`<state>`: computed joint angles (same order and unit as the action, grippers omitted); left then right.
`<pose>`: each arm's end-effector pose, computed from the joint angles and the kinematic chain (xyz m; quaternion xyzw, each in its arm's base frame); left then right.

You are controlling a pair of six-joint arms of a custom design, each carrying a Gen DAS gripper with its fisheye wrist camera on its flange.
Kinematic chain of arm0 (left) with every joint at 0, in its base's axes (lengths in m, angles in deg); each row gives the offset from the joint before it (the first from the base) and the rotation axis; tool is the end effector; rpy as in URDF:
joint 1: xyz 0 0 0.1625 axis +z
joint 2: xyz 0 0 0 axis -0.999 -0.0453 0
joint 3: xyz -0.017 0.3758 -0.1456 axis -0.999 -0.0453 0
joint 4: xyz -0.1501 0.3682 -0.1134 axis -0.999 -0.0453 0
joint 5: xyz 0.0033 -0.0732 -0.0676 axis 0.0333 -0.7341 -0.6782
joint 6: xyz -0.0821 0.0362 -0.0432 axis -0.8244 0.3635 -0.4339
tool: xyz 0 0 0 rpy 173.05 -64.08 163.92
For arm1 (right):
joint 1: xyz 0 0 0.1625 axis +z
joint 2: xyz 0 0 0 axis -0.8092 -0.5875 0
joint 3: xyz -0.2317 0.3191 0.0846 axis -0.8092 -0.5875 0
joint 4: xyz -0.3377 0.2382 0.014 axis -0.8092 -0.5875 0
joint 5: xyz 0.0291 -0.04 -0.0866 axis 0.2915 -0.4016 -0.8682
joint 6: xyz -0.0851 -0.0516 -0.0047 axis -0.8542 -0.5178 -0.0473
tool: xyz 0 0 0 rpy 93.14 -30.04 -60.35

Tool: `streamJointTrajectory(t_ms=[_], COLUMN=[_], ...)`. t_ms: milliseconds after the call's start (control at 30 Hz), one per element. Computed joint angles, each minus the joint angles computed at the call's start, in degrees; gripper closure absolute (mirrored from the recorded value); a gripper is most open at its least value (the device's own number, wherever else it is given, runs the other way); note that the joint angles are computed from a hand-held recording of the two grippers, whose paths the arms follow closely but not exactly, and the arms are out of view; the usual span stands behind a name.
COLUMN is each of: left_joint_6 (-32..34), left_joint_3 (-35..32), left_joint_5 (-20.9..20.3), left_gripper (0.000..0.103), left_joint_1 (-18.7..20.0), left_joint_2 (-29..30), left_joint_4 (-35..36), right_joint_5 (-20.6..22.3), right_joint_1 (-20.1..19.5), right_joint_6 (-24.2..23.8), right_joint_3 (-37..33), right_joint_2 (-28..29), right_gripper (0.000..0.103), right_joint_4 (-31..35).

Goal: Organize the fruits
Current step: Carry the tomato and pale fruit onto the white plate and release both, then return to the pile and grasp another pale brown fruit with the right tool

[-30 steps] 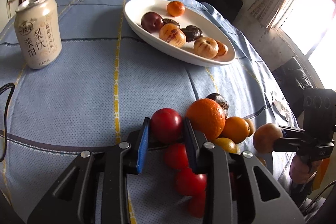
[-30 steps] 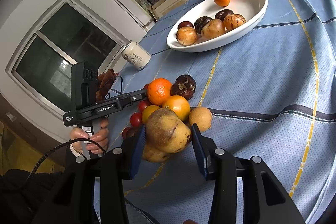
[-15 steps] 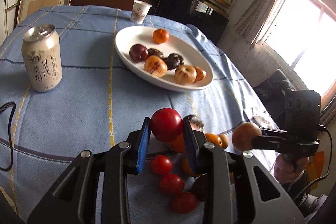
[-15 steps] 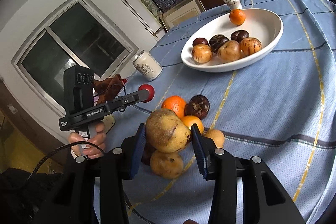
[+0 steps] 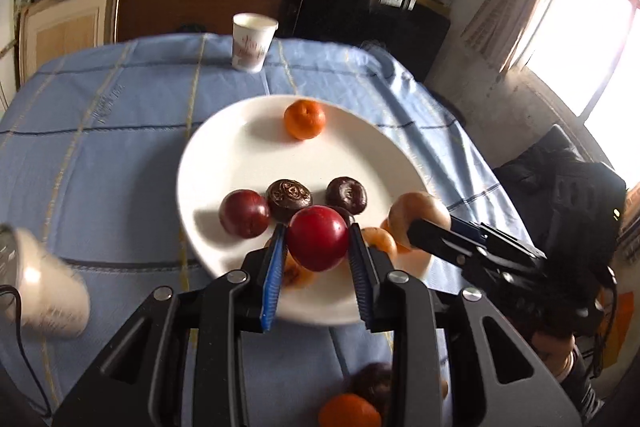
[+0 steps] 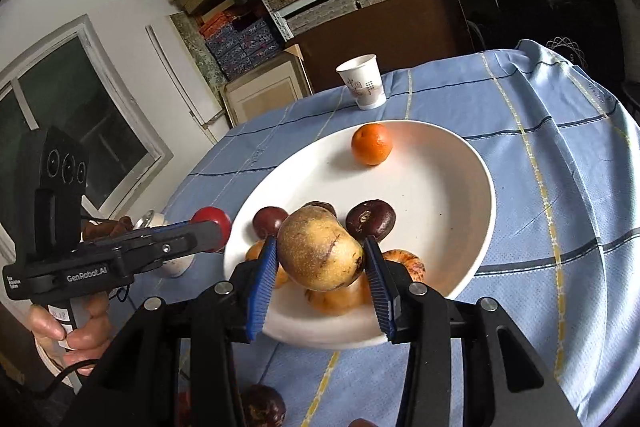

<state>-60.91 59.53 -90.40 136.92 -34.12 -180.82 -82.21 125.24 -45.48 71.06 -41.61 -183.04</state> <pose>-0.3755 -0.7348 -0.0560 0.1565 0.9279 -0.2746 0.1978 -0.0849 -0.7348 0.2825 0.2487 -0.9178 0.3038 0.0590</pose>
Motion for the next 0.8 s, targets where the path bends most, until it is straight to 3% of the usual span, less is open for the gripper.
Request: streamJointTrajectory(t_ms=[67, 100, 133, 167, 267, 333, 433, 500, 600, 800], left_joint_6=[-1.53, -2.06, -2.88, -3.44, -0.78, 2.23, 5.07, 5.26, 3.09, -6.51], left_joint_3=[-4.93, -6.20, -6.51, -5.21, 3.31, 9.86, 18.80, 23.90, 29.78, 34.84], left_joint_5=[-0.60, -0.28, 0.42, 1.55, 5.04, 8.33, 13.81, 15.00, 16.62, 19.17], left_gripper=[0.073, 0.071, 0.051, 0.028, 0.013, 0.005, 0.005, 0.005, 0.005, 0.005], left_joint_1=[0.84, 0.93, 0.81, 0.49, -1.29, -2.97, -5.16, -5.88, -5.99, -5.80], left_joint_2=[2.18, 2.80, 2.92, 2.46, -0.42, -2.80, -5.35, -6.97, -8.50, -11.05], left_joint_4=[4.82, 6.15, 6.61, 4.68, -8.26, -15.64, -26.29, -30.96, -35.95, -32.01], right_joint_5=[0.04, 0.69, 1.15, 1.83, 3.91, 7.19, 12.53, 12.80, 10.69, 2.82], right_joint_1=[-0.10, -0.26, -0.36, -0.58, -1.14, -1.98, -3.39, -3.72, -3.74, -2.39], right_joint_6=[0.51, 0.57, 0.62, 0.44, -0.85, -2.26, -7.09, -11.20, -15.87, -18.50], right_joint_3=[-1.73, -2.03, -1.78, -1.01, 2.20, 4.44, 7.75, 9.92, 12.42, 16.45], right_joint_2=[0.90, 0.96, 0.69, 0.00, -3.13, -5.37, -8.44, -10.25, -12.01, -13.07], right_gripper=[0.057, 0.043, 0.033, 0.022, 0.003, 0.003, 0.003, 0.003, 0.003, 0.005], right_joint_4=[2.22, 2.92, 2.94, 2.33, 1.38, 1.92, 4.86, 7.42, 10.54, 5.11])
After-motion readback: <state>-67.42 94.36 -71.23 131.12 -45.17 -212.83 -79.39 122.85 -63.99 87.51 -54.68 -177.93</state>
